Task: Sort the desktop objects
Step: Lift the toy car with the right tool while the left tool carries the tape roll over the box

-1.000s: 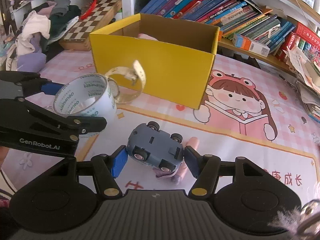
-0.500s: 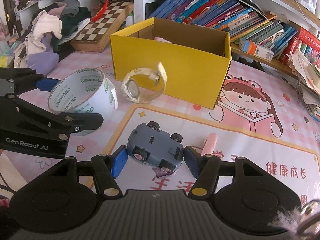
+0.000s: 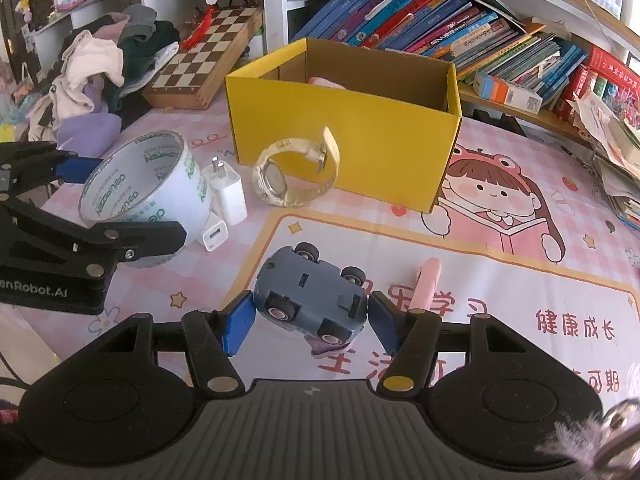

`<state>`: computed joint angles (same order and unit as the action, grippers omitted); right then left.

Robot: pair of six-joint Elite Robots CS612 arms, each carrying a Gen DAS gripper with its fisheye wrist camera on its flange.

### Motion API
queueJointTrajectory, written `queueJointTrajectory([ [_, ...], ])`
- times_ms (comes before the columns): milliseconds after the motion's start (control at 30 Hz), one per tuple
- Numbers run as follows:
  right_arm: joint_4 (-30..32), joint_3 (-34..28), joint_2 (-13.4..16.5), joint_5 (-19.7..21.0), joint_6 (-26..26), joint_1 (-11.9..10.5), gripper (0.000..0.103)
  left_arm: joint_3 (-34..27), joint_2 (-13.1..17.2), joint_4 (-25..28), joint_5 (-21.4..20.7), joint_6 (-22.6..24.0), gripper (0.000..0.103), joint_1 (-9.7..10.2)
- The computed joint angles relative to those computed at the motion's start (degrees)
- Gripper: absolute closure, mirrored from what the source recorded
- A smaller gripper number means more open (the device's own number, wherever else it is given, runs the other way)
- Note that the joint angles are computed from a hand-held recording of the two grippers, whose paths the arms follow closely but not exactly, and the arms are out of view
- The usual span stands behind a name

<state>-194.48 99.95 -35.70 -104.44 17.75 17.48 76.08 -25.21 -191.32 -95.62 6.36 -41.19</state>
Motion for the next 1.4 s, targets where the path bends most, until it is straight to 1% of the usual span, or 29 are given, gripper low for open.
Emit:
queueJointTrajectory([
  [233, -0.84, -0.29, -0.5, 0.61, -1.18, -0.54, 0.043, -0.33, -0.1, -0.76, 0.08, 0.55, 0.018, 0.14],
  [567, -3.35, -1.65, -0.97, 1.36, -6.23, -1.93, 0.043, -3.15, 0.62, -1.53, 0.28, 1.09, 0.018, 0.14],
  [967, -5.9, -4.57, -0.79, 2.96, -12.84, -4.51, 0.043, -9.57, 2.84, -0.46, 1.88, 1.59, 0.018, -0.14],
  [1400, -6.07, -9.04, 0.43, 7.16, -19.25, -7.72, 0.043, -18.5, 6.25, 3.39, 4.22, 2.2, 0.018, -0.64],
])
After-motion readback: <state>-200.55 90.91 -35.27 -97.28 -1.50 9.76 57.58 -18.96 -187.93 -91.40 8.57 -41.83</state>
